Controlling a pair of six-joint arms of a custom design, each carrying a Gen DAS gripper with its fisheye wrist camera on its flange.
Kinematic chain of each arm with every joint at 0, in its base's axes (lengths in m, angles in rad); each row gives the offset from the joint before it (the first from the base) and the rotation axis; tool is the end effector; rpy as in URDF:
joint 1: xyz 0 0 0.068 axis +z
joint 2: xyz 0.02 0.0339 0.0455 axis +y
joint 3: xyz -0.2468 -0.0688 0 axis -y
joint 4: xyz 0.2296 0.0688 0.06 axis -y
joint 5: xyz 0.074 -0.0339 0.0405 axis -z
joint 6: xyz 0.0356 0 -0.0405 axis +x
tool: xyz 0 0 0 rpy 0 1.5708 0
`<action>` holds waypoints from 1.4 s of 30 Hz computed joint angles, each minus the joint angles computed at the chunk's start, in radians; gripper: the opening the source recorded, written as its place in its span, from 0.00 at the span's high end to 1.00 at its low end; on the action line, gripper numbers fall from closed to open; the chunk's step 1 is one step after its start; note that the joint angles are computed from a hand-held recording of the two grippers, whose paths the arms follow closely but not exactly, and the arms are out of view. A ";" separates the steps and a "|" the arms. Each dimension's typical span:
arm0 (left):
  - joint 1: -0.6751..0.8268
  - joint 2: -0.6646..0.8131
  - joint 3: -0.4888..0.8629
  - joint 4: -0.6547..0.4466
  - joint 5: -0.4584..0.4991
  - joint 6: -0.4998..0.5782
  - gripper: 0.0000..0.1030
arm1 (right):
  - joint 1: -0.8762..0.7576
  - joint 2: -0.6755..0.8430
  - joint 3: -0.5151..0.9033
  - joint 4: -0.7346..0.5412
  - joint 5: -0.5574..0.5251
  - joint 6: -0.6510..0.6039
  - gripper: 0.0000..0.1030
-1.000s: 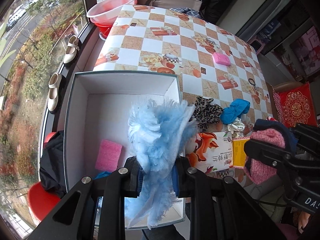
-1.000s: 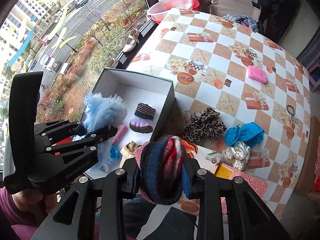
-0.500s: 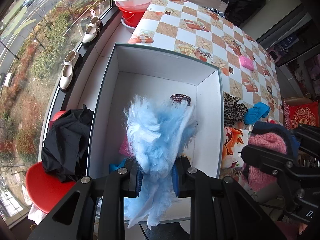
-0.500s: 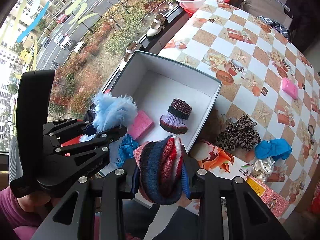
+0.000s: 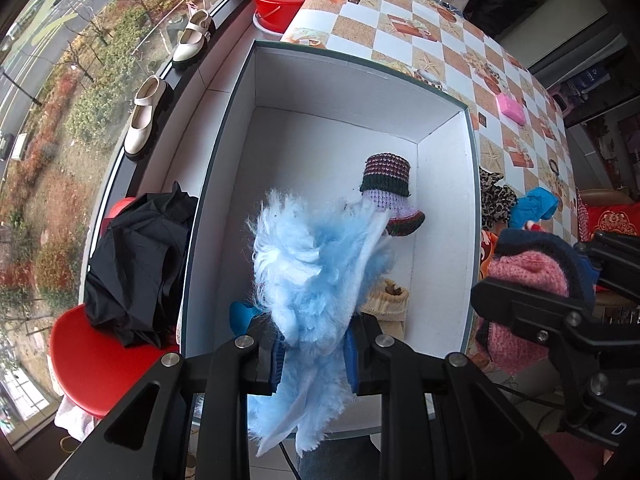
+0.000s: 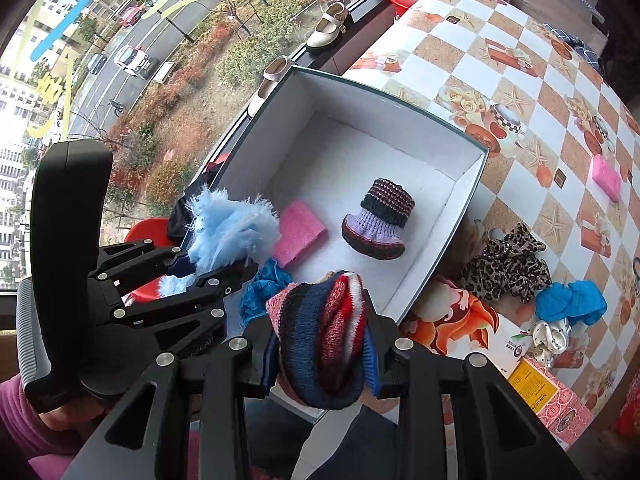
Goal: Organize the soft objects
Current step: 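Carry the fluffy duster in the left tool and the striped hat in the right tool to the box, then open the left tool over the box while the right tool releases the hat, then move the left tool to the leopard-print cloth while the right tool reaches the blue cloth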
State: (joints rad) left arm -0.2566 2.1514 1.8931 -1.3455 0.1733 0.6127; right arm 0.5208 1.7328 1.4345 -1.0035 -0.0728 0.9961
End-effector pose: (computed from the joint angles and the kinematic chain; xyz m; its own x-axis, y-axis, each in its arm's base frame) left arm 0.3748 -0.1047 0.2102 -0.6503 0.7563 -0.0721 0.7560 0.6348 -0.1600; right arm 0.2815 0.1645 0.2414 -0.8852 0.4573 -0.0856 0.4230 0.8677 0.2612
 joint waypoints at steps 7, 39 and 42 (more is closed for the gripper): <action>-0.007 -0.001 -0.011 0.006 -0.004 0.000 0.74 | -0.005 0.026 0.006 0.012 -0.014 -0.009 0.67; -0.063 0.084 0.136 -0.138 0.047 -0.065 0.12 | -0.067 -0.223 -0.132 -0.077 0.063 0.115 0.01; -0.095 0.091 0.166 -0.173 0.067 -0.062 0.12 | -0.080 -0.310 -0.162 -0.138 0.089 0.149 0.01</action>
